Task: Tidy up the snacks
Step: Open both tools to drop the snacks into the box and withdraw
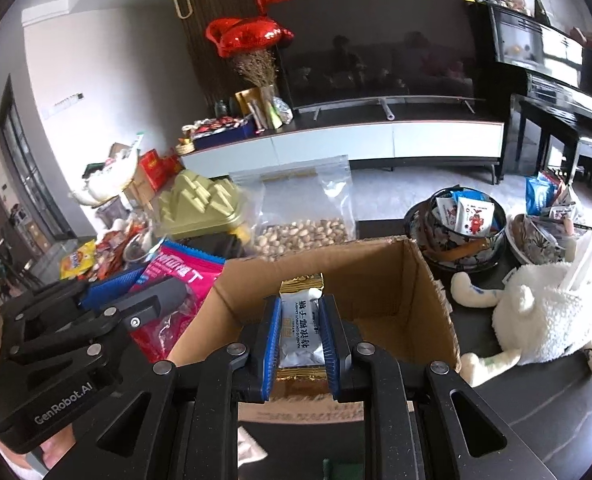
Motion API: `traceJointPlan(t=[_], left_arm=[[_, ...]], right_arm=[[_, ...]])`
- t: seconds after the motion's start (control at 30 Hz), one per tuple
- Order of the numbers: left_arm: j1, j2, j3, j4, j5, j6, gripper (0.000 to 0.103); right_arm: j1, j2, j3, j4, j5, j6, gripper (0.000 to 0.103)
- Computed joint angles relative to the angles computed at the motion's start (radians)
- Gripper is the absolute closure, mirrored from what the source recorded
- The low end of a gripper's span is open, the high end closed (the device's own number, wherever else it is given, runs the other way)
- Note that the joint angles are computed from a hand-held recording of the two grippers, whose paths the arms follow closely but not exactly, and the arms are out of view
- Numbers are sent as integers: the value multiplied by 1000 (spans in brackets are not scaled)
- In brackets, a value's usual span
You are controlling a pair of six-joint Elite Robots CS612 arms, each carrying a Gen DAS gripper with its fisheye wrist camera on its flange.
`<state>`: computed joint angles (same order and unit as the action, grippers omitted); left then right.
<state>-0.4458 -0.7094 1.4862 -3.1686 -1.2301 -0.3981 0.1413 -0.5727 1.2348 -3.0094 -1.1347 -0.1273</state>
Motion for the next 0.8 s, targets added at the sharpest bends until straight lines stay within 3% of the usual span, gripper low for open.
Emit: traceJointPlan(t=[0.07,0.1,0.4,0.8], left_arm=[[-3,-1,6,-1,15,-4,63],[-4,-1,9,-4,27,-4,55],[-39,-39,93,-50,98,2,54],[-78,-92,208,-121,118,-21,51]], right_arm=[[0,4,-4,-6,-23,16,59],[0,4,-1,-16,-28,21,57],[-10,-38,97,-84,-4,5,57],[-24,-107,244,-158,53,-27,57]])
